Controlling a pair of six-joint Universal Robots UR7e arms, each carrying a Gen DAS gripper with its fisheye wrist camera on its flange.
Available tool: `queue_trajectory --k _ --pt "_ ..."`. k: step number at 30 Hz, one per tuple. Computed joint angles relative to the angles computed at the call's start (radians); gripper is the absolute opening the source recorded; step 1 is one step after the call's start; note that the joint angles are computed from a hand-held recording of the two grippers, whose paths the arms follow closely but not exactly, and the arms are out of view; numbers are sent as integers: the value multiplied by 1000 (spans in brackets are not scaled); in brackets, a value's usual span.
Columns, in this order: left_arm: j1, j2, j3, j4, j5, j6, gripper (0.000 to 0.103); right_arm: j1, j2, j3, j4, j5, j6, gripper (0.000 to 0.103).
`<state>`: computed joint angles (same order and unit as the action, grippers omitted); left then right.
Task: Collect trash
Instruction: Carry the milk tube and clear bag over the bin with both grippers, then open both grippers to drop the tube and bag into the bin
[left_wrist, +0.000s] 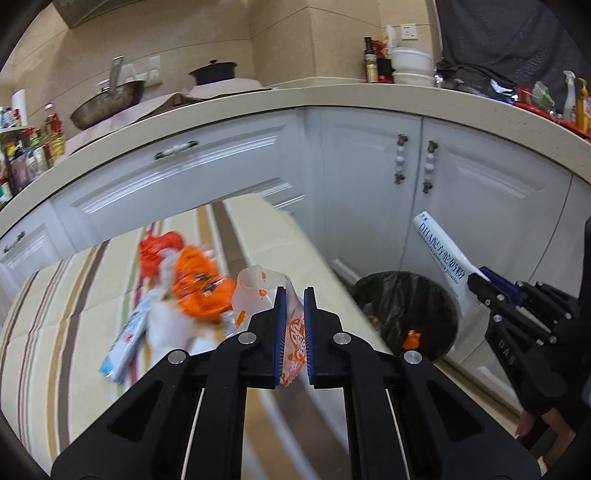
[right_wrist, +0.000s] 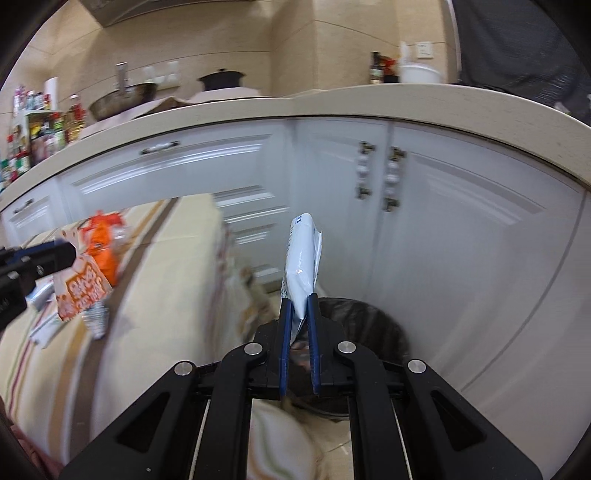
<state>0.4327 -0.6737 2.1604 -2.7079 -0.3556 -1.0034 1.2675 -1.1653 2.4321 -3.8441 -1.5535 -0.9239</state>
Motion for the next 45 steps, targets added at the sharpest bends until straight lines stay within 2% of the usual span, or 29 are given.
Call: queue_trajectory --k 5,9,14,23,25,27,32,34,40,45 --pt "57 140 -142 -291 -21 317 9 -24 17 -53 -28 -18 3 10" --pt "96 236 -275 -391 -48 470 9 -42 32 -95 -28 -24 6 9" --pt "147 328 -438 -357 -91 525 9 -65 48 -143 -6 -29 13 9" --pt "216 454 -638 -330 -123 625 10 -105 101 -235 44 -31 35 9" --pt "231 473 -668 -316 -129 635 16 -109 116 -264 79 -37 43 10" --pt "244 491 -695 -298 -122 633 34 -113 129 -281 88 -39 52 12" --pt "254 500 -710 -292 -111 632 47 -123 141 -308 115 -52 81 29" --pt "252 491 -695 -303 -106 630 50 -124 140 -303 107 -54 85 32" --pt "235 436 -620 -338 -94 609 51 -114 118 -274 99 -53 87 32" --pt "198 361 -500 -367 -52 549 51 -82 91 -230 93 -49 95 33"
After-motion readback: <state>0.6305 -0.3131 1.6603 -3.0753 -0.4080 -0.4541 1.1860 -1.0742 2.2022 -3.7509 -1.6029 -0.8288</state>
